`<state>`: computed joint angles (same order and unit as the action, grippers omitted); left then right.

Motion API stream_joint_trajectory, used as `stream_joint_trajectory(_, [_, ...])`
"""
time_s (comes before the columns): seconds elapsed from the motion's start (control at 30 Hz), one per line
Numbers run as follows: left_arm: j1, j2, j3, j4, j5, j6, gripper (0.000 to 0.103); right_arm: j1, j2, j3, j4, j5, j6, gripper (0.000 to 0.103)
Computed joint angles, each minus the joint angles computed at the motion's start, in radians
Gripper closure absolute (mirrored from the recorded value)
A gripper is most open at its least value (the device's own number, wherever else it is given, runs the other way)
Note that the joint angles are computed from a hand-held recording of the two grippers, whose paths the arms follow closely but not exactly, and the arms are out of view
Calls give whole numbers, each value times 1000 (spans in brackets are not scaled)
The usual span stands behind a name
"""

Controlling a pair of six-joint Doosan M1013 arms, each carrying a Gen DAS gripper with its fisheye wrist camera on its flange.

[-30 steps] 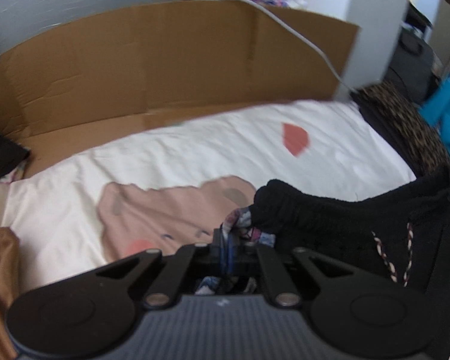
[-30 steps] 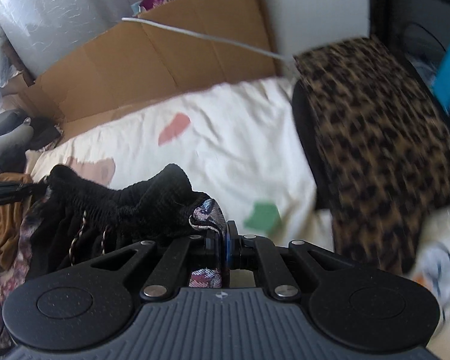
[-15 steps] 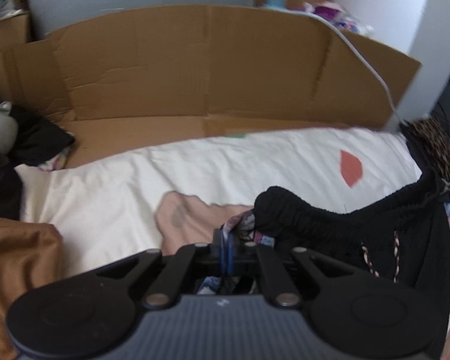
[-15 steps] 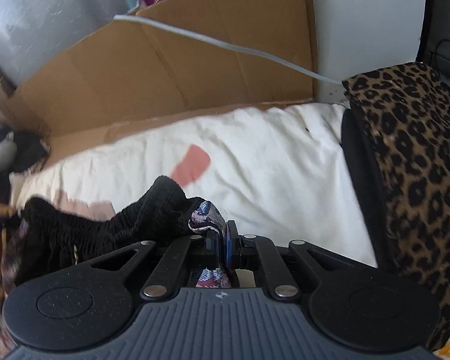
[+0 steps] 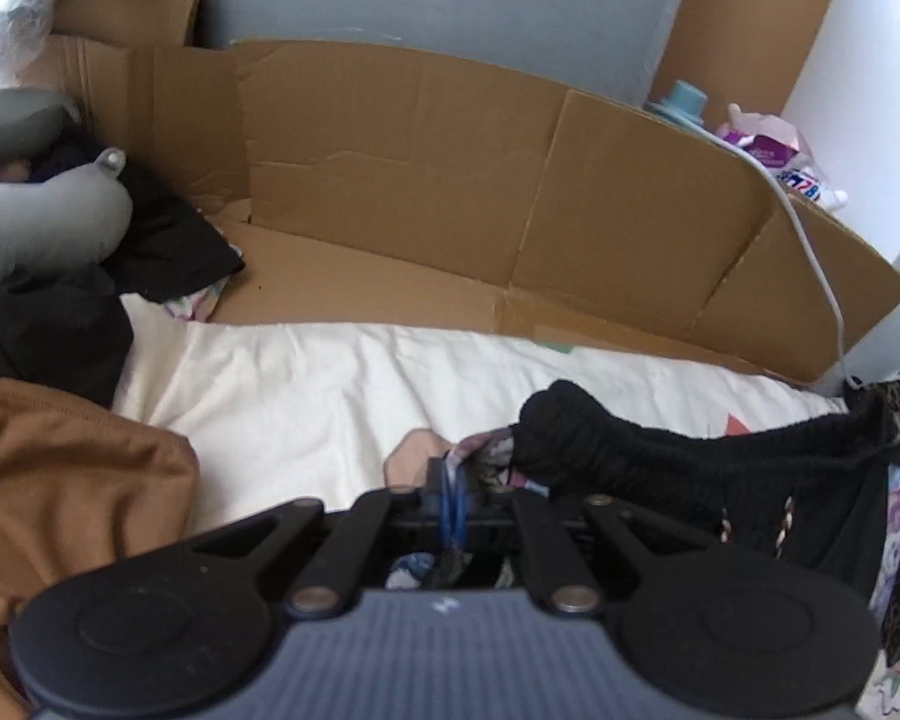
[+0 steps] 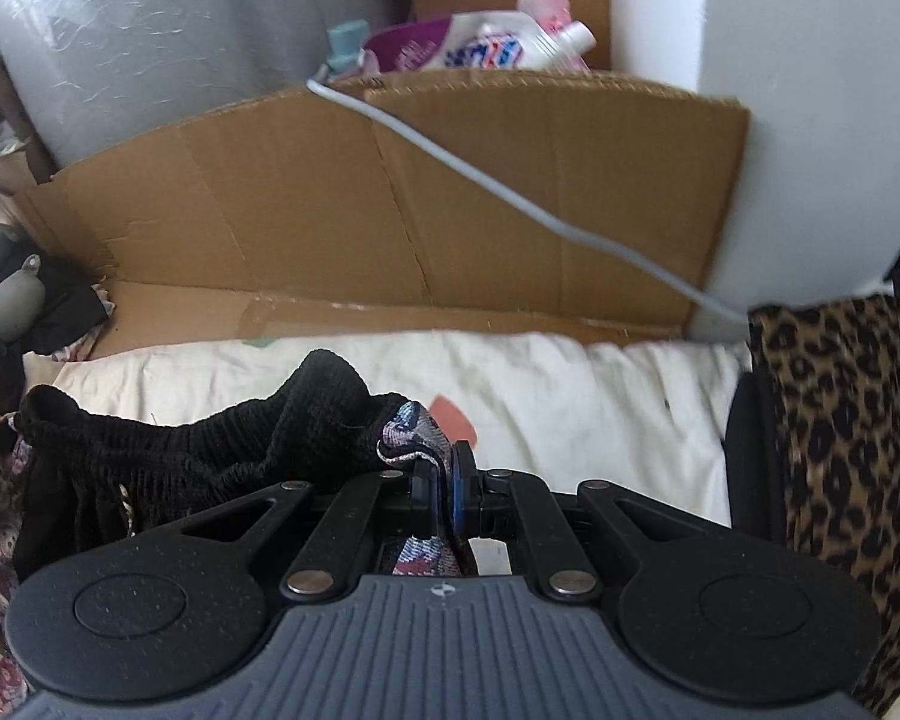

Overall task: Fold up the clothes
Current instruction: 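Lift the black shorts and spread them flat on the sheet with both tools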

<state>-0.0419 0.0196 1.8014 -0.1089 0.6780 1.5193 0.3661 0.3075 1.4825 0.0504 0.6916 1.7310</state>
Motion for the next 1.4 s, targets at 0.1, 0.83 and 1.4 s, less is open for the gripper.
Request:
stream_joint_trajectory(0.1, [9,12,4,-24,-35,40,101,2,26,-24,-5,-1,-34,101])
stream_joint_trajectory(0.83, [84,143,-14,4,-101,-38,93,74,260,-266,-109,112,-110,96])
stream_joint_trajectory(1.4, [76,-2,100,-174,-77,243,52,-25,77,0,262,41,-333,55])
